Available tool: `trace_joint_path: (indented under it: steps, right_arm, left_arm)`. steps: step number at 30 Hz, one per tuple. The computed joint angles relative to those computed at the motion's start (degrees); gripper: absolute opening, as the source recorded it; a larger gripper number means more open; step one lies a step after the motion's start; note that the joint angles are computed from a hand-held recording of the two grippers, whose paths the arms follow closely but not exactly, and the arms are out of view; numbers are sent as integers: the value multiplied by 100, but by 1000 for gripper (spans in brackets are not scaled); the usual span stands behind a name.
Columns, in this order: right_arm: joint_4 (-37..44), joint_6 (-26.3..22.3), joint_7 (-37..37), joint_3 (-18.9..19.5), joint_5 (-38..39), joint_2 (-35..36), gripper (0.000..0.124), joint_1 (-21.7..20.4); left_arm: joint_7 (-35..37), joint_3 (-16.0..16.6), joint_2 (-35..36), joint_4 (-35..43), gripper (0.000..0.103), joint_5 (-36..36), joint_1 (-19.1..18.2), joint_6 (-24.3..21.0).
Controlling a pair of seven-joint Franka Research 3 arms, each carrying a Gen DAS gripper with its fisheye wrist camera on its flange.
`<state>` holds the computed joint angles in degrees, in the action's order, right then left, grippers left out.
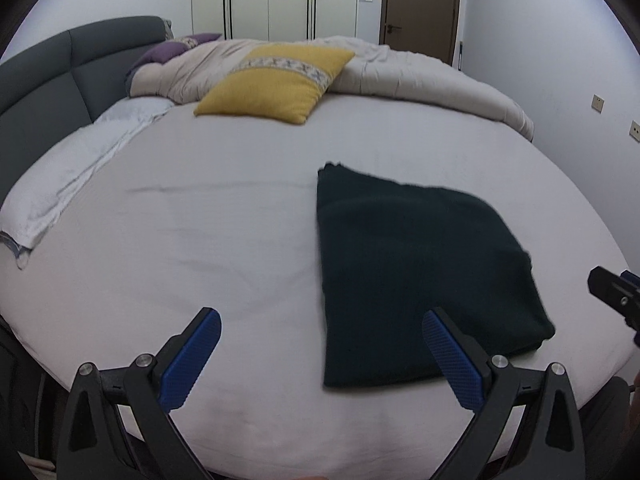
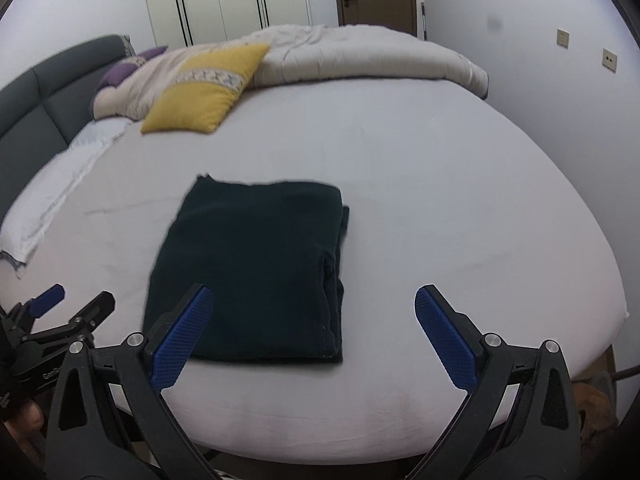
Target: Fold small clothes
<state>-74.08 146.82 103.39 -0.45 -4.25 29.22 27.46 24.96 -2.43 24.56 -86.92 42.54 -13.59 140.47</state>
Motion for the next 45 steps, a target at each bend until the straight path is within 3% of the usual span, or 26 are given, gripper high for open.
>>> trace_joint_path:
  steps: [10,45]
  right_arm:
    - [298,-147,-35,-57,15,583,103,39]
    - [326,-320,-265,0,94,565,103,104]
  left_arm:
    - [35,22,71,-85,103,-28,43,56]
    - [22,35,42,-170,103,-21,75,49]
